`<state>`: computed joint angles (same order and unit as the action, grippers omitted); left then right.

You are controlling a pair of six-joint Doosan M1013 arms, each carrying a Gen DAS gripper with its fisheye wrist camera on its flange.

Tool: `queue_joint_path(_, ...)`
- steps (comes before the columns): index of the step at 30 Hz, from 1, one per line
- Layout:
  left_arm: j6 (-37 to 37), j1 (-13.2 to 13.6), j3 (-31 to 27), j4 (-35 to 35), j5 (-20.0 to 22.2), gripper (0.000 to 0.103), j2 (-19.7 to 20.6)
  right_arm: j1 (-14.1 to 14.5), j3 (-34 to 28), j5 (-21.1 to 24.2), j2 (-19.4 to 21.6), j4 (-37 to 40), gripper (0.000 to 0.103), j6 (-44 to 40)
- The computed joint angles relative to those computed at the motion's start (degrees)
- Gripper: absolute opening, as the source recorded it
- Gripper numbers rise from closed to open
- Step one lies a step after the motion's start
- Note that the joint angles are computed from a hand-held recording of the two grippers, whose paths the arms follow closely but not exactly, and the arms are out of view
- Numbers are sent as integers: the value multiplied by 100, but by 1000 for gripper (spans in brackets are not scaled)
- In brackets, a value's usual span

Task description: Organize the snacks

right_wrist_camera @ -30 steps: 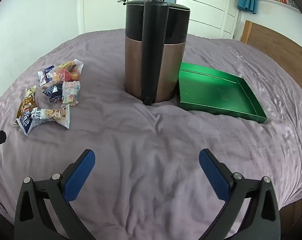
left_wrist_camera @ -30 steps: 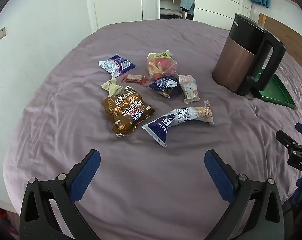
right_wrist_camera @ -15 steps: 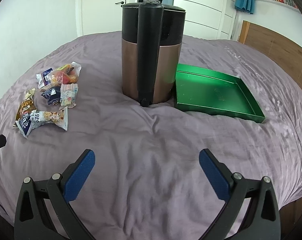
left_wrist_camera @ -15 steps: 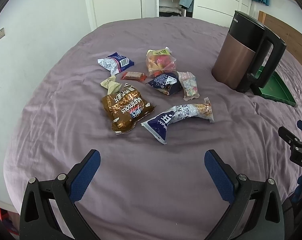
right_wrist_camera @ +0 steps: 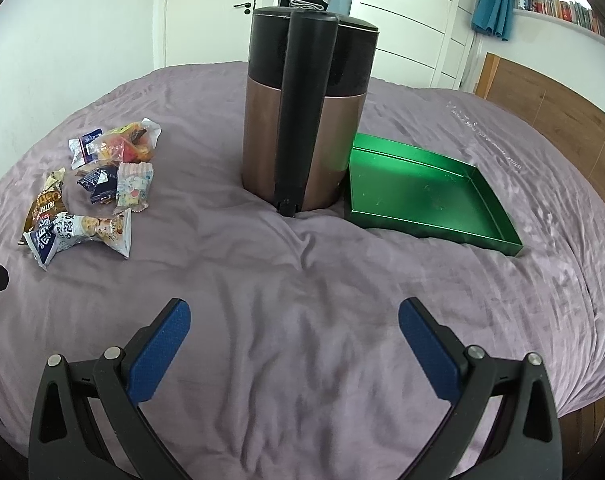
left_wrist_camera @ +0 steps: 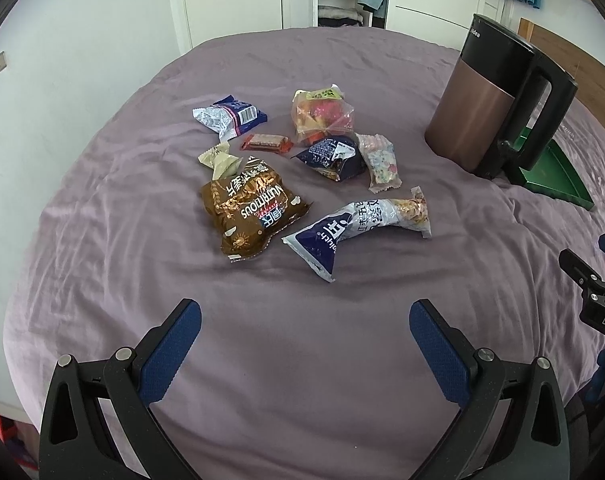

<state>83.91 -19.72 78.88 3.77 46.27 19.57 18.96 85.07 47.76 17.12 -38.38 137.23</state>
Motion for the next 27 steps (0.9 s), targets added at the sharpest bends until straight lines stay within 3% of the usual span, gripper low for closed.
queue_joint_path(16, -126, 0, -239, 132, 326, 102, 175, -76, 26, -234, 16, 131, 103, 77)
queue_joint_path(27, -95, 53, -268, 51, 322, 102, 184, -61, -35, -222, 56, 170, 103, -46)
